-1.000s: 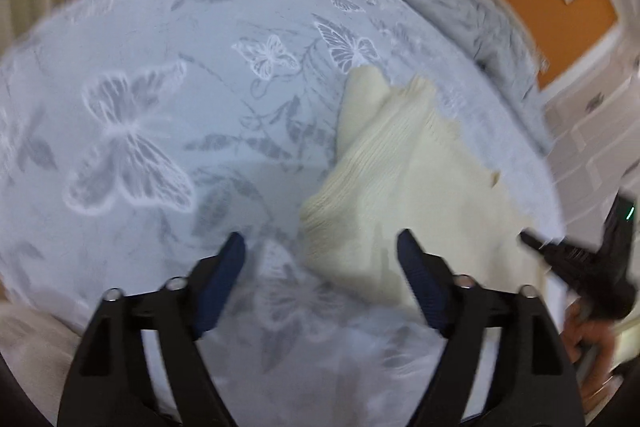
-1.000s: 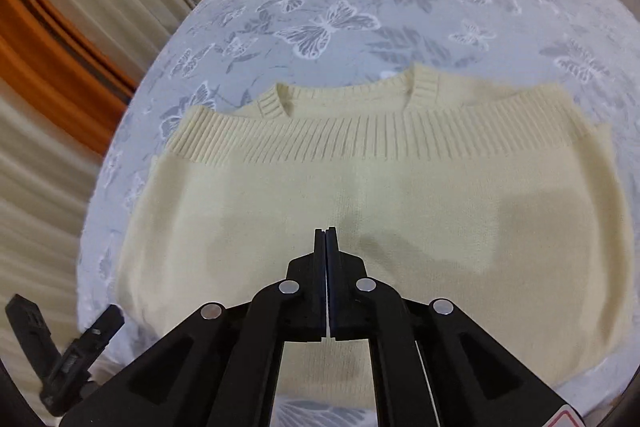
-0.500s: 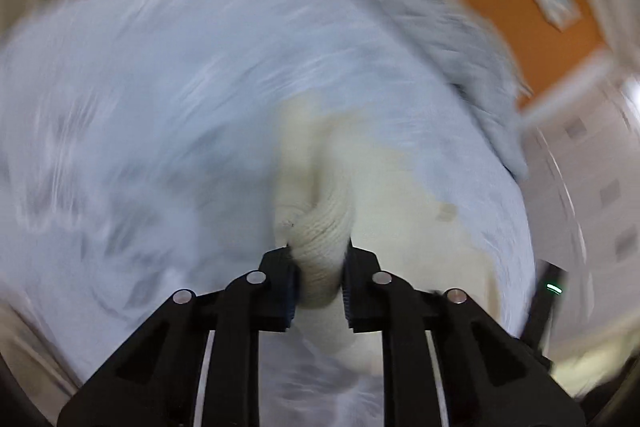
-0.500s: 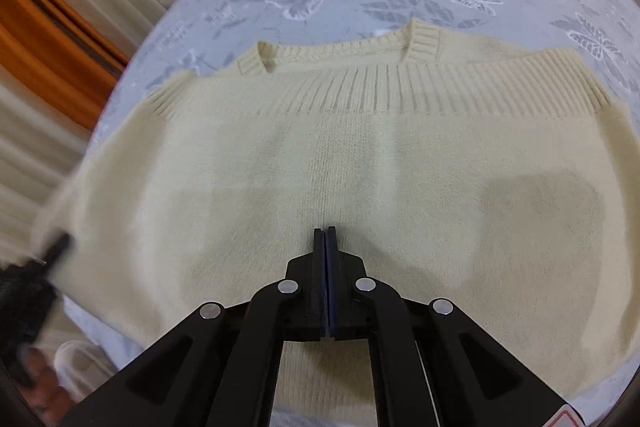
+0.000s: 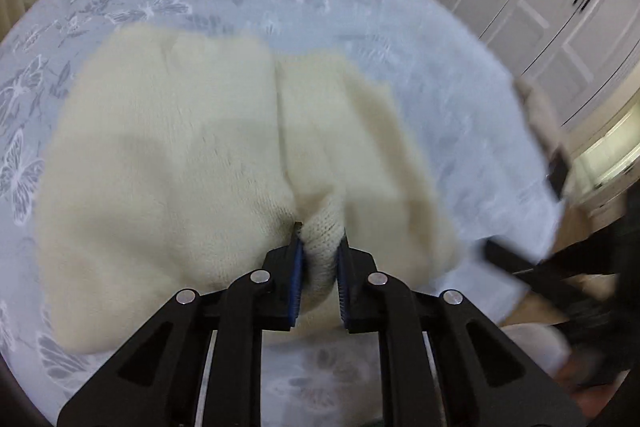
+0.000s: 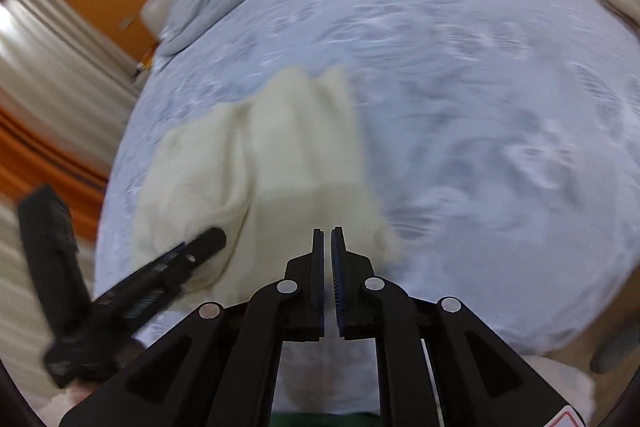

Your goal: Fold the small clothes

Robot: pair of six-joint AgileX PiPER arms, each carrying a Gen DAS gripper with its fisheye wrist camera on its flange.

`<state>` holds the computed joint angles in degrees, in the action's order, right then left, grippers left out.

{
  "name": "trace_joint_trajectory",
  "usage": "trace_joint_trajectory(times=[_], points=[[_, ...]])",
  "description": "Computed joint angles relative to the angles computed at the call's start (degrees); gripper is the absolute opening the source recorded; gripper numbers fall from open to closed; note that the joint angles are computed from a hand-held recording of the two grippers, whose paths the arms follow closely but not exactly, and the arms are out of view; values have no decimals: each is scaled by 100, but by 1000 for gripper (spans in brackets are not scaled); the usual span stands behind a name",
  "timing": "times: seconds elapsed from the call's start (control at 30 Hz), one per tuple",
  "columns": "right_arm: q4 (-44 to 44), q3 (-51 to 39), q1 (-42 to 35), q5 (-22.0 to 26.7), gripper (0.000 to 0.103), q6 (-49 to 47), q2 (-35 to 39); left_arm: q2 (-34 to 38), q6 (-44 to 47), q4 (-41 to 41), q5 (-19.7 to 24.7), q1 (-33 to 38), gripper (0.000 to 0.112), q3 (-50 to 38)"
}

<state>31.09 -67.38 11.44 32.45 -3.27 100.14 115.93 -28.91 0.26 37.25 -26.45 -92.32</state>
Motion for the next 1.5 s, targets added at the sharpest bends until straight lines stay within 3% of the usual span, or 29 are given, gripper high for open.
trace_joint_trajectory(times=[0.03, 0.1, 0.17, 0.27, 0.3, 0.43, 0.57, 0.63, 0.73, 0.87, 0.9, 0.93, 1.0, 1.17, 1.27, 1.33, 1.4, 1.5], points=[[242, 79, -122, 49, 10, -124, -13, -45, -318, 471, -67, -167, 17, 106], [1009, 175, -333, 117, 10, -704, 44, -282, -585, 894, -116, -392, 38, 262], [1019, 83, -265, 4, 13, -745, 153, -670, -392, 795, -256, -382, 68, 497], [756, -26, -7, -182, 39, -629, 239, -1436, -1223, 1651, -429, -429, 90, 1141], [625, -17, 26, -225, 47, -597, 209, -1669, -1466, 1847, -456, -417, 90, 1371], [402, -207, 242, -298, 63, -675, 148, -2538, -2128, 2190, -308, -116, 91, 2356], [1083, -729, 352, 208, 69, -1058, 450, -3189, -2302, 2075, -156, 409, 91, 3279], [829, -1243, 598, 473, 76, -716, 766, -3495, -2481, 2094, -160, 548, 91, 3692], [208, -2159, 1023, 755, 79, -85, 1416, -3905, -2439, 2021, -126, 736, 91, 4152], [-103, -3235, 1327, 1208, 74, 530, 2294, -4113, -2289, 1866, -149, 846, 91, 4369], [-63, -3333, 1359, 1201, 48, 509, 2393, -4057, -2274, 1841, -160, 847, 91, 4331], [24, -3545, 1386, 1286, 36, 446, 2541, -4040, -2242, 1810, -177, 861, 91, 4327], [-214, -3901, 1469, 1394, 27, 656, 2585, -3992, -2237, 1811, -234, 838, 91, 4300], [-9, -4417, 1534, 1565, 21, 315, 2229, -3795, -2198, 1749, -275, 749, 91, 4166], [378, -4379, 1425, 1401, 16, -95, 1660, -3763, -2185, 1736, -256, 666, 91, 4052], [685, -3757, 1184, 1104, 16, -479, 1154, -3757, -2213, 1808, -240, 612, 91, 3981], [301, -3161, 1007, 870, 16, -403, 915, -3688, -2203, 1797, -236, 610, 92, 3913], [310, -2315, 408, 977, 16, -307, 1425, -3456, -2047, 1603, -359, 656, 92, 3785]])
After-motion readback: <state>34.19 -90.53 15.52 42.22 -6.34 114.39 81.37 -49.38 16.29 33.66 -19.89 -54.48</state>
